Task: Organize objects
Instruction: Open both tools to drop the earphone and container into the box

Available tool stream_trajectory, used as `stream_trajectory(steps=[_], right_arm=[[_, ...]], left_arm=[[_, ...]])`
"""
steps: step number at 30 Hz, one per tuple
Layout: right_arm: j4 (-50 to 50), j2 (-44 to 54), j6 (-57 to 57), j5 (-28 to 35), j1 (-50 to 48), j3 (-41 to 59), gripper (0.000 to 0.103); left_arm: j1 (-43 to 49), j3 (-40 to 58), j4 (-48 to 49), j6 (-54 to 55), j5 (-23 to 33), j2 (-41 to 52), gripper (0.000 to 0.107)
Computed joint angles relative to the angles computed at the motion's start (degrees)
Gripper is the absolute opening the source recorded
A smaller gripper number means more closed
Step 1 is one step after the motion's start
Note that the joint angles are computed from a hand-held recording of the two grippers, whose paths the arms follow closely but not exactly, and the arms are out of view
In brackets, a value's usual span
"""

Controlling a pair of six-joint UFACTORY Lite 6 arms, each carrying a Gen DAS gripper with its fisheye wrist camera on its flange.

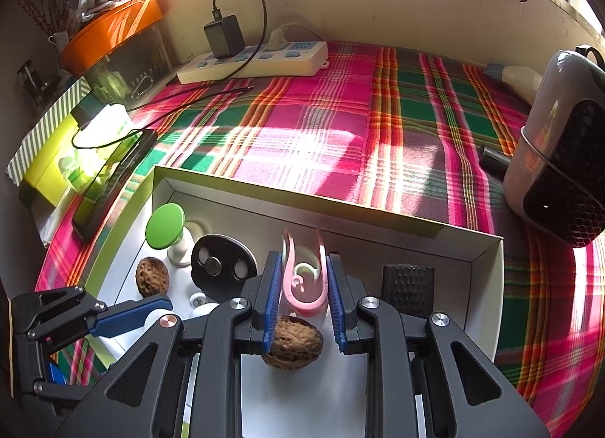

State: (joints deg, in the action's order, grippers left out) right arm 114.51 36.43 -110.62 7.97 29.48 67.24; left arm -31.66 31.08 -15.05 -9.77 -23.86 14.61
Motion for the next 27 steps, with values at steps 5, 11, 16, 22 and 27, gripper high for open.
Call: stream_trajectory(steps=[5, 11, 16, 22, 27], right_arm=[[-3.2, 0.6, 3.1, 0.6, -0.2, 0.3, 0.025], [-1.9, 0.6, 1.9, 0.1, 0.3, 0.4, 0.025], [-3.2, 0.6, 3.0, 0.1, 0.3, 0.4, 0.025], [-1.8, 0.5, 1.4, 0.0, 0.6, 0.2, 0.025], [-1.6, 0.2, 1.8, 0.2, 0.7, -0.2, 0.027]], left_arm=[[0.0, 0.2, 0.6, -0.4, 0.1, 0.4, 0.027], [-0.1, 0.5, 0.5, -0.2, 0.2, 0.8, 0.027], [-0.3, 0.6, 0.4, -0.2, 0.3, 1.0, 0.027], [-0.4, 0.6, 0.1, 0.0, 0.3, 0.9, 0.027], [-0.5, 0.6, -0.4, 0.3, 0.4, 1.0, 0.028]])
